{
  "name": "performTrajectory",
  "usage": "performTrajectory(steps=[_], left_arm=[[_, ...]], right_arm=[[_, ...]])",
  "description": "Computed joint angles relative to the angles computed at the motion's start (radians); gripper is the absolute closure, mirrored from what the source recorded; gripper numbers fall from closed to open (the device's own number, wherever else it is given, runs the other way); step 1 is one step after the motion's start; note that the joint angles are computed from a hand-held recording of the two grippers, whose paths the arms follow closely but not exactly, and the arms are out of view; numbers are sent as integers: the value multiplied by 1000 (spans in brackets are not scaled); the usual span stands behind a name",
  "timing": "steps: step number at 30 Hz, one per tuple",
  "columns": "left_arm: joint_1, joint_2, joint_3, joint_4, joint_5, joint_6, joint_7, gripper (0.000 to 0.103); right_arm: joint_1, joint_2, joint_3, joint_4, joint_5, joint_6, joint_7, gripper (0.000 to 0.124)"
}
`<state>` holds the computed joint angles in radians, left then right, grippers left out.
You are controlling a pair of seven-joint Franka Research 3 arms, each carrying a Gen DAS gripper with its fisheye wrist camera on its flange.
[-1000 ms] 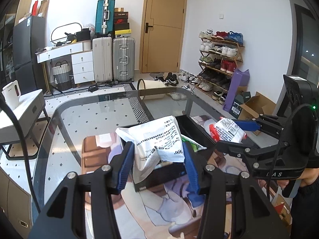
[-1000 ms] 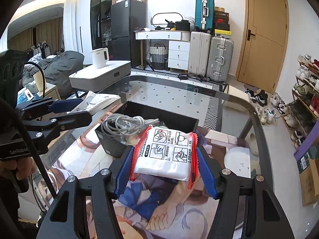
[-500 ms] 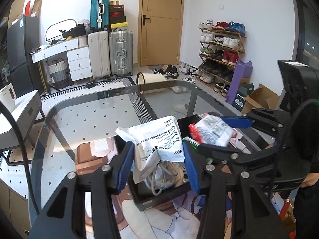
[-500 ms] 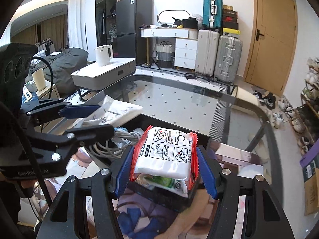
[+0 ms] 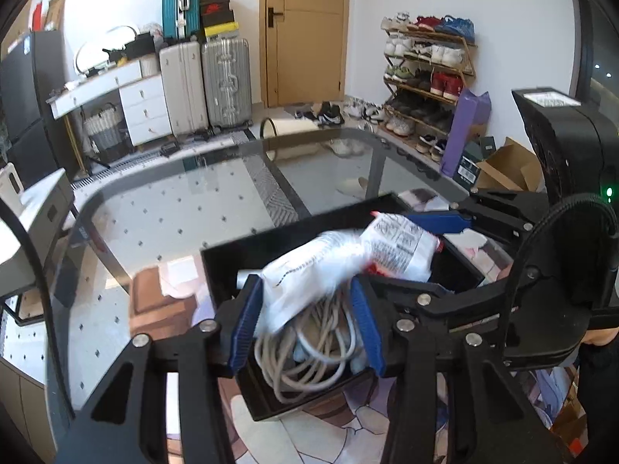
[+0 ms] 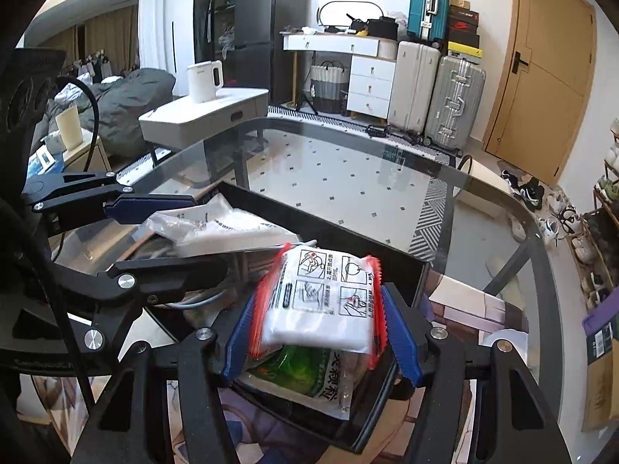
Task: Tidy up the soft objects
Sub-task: 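Open both tools to drop the two packets into the black box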
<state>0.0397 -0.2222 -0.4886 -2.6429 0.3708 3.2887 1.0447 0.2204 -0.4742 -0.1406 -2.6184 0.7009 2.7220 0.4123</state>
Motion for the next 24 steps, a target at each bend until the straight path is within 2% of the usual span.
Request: performTrajectory(steps=[1,3,4,6,7,9,10,11,12,13,14,15,16,17,18,22,24], left_arm=[[-1,9,2,1,1,0,-1,60],[66,2,-68,-7,-6,18,0,60],[65,0,-69,-11,-13,20,4,60],[-7,-2,4,-18,-12,20,9,60],[-24,-8,22,-24,-14,20,12,58],[-64,-32,64,-46,-17,28,12,54],[-101,-39,106,-54,-15,32,13,45],[-108,-60,115,-75,-23,50,6,33],[-108,-78,116,-91,-32,69,5,31],[-107,-94,115,-106,-43,86,5,23],[-76,-124,78,-134,-71,121,5,11],[-38,-151,33,-159,-107,152,12,5],[-26,-166,19,-175,-129,172,22,0],[-7,-190,-10,-201,-159,205,33,0],[-8,-194,-4,-213,-171,218,46,0],[25,-241,-73,-278,-280,260,74,0],[73,-261,-156,-305,-364,298,85,0]], right_arm=[[1,9,8,-2,-4,14,-2,61],[10,12,2,-2,7,19,-10,61],[12,10,-3,-1,11,12,-13,61],[23,-3,-19,-9,37,23,-43,60],[21,-11,-21,-13,42,26,-48,57],[29,-35,-34,-27,65,42,-73,43],[32,-51,-42,-34,75,41,-84,41],[31,-66,-47,-41,81,39,-88,39],[27,-85,-51,-51,86,36,-90,37],[20,-105,-52,-62,87,36,-87,35],[15,-125,-54,-74,92,42,-82,30],[10,-140,-56,-81,92,41,-75,27],[8,-160,-65,-91,98,35,-70,26],[4,-179,-72,-98,100,26,-64,25],[-1,-198,-77,-107,102,16,-56,24],[-16,-268,-76,-156,103,12,-30,22],[-13,-292,-76,-174,100,16,-20,22]])
